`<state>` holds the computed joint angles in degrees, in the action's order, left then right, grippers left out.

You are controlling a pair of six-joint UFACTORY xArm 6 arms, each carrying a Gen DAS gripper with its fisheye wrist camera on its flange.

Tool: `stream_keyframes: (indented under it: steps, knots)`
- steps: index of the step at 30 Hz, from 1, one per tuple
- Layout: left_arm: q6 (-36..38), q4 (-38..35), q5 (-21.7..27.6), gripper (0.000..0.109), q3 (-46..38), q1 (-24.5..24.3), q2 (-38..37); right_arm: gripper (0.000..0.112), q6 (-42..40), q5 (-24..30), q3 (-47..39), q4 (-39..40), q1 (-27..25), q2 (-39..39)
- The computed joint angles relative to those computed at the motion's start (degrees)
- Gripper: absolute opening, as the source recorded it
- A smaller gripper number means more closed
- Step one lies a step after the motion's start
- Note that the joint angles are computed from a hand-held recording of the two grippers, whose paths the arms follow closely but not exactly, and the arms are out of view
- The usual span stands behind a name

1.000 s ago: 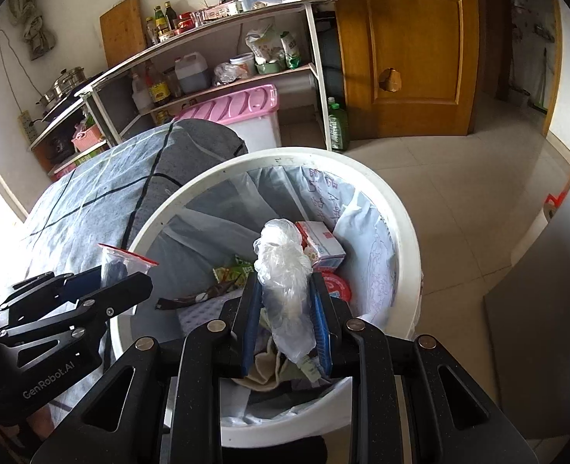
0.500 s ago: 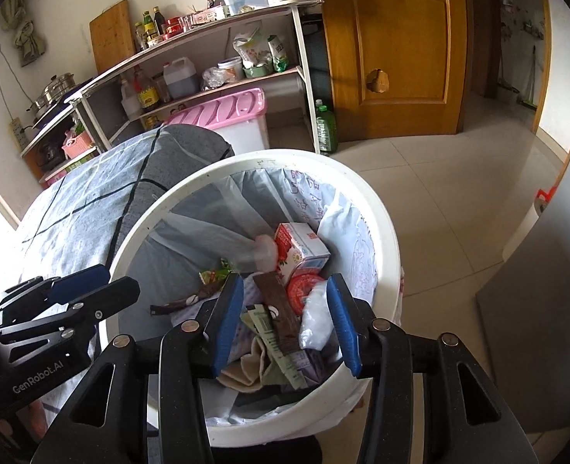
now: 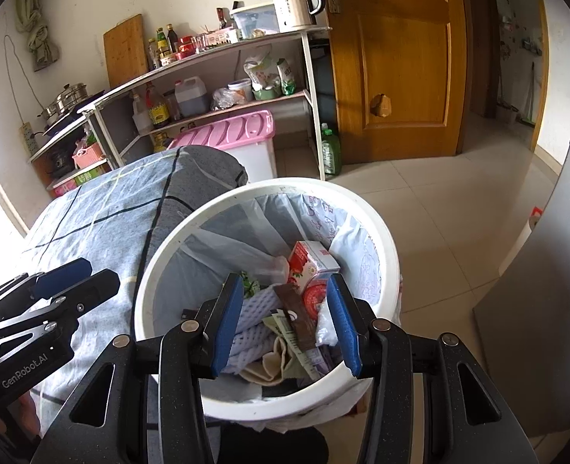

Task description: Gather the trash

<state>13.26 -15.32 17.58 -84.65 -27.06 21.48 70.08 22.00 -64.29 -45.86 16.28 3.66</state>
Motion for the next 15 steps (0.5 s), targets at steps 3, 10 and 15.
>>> stream_keyframes:
  steps: [3, 10, 15]
  knots:
    - [-7.66, 9.10, -3.97, 0.045, 4.19, 0.56, -2.67, 0.046, 4.72, 1.32, 1.10, -4.79, 1.16, -1.85]
    - [-16.18, 17.84, -9.47, 0.045, 12.44, 1.45, -8.20, 0.046, 15.43, 4.20, 4.34, -15.05, 4.60, -6.20]
    - [-20.75, 23.29, -13.19, 0.045, 17.30, 1.57, -11.19, 0.046, 22.64, 8.78, 6.11, -20.86, 7.78, -8.53]
